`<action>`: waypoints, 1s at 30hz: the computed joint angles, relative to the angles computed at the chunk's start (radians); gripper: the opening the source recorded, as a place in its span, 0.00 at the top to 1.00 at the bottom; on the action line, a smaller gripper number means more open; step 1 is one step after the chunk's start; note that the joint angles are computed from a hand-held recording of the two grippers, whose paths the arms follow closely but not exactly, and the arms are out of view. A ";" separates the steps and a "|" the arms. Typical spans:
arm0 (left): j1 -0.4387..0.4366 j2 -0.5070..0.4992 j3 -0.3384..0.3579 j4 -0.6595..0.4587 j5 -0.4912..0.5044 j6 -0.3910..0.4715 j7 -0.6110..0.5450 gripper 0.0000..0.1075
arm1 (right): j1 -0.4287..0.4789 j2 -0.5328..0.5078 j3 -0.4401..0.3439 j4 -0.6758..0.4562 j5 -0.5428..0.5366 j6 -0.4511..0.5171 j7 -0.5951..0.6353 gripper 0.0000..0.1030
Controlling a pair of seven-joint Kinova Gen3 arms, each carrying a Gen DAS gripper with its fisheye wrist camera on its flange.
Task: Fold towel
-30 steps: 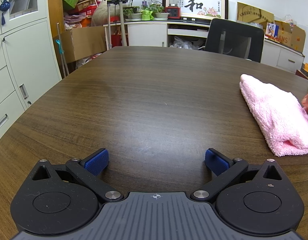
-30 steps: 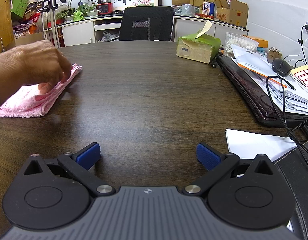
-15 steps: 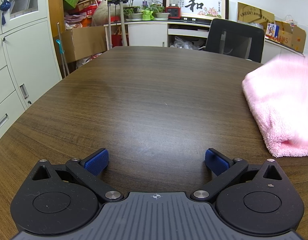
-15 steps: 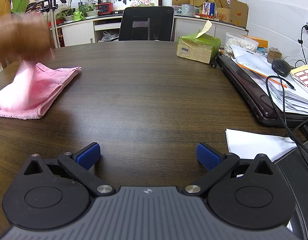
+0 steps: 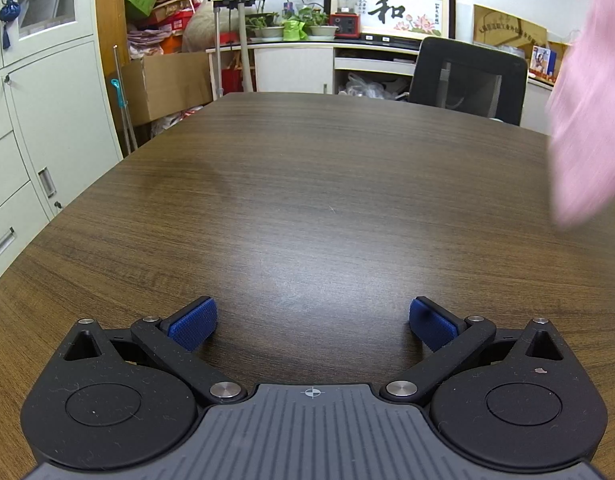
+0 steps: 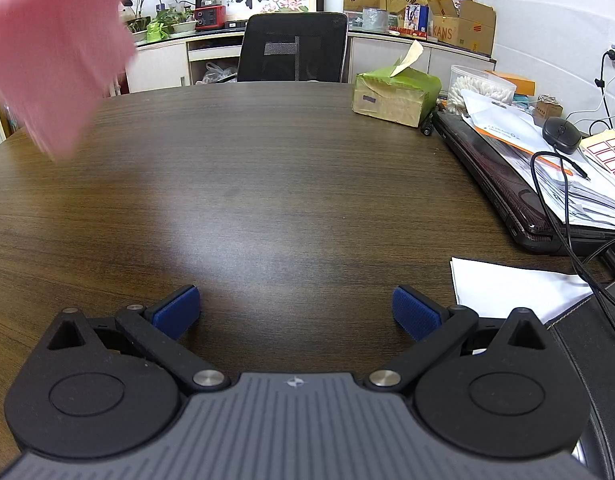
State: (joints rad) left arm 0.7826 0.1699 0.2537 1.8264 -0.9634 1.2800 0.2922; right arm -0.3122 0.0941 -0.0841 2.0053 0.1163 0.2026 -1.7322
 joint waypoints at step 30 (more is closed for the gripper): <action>0.010 0.008 -0.001 -0.008 0.003 0.013 0.011 0.04 | -0.003 0.001 0.002 -0.001 0.004 0.001 -0.004 0.00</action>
State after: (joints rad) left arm 0.7927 0.1780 0.2529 1.8182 -0.9602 1.2927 0.3029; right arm -0.3153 0.0949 -0.0820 2.0040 0.1201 0.2031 -1.7365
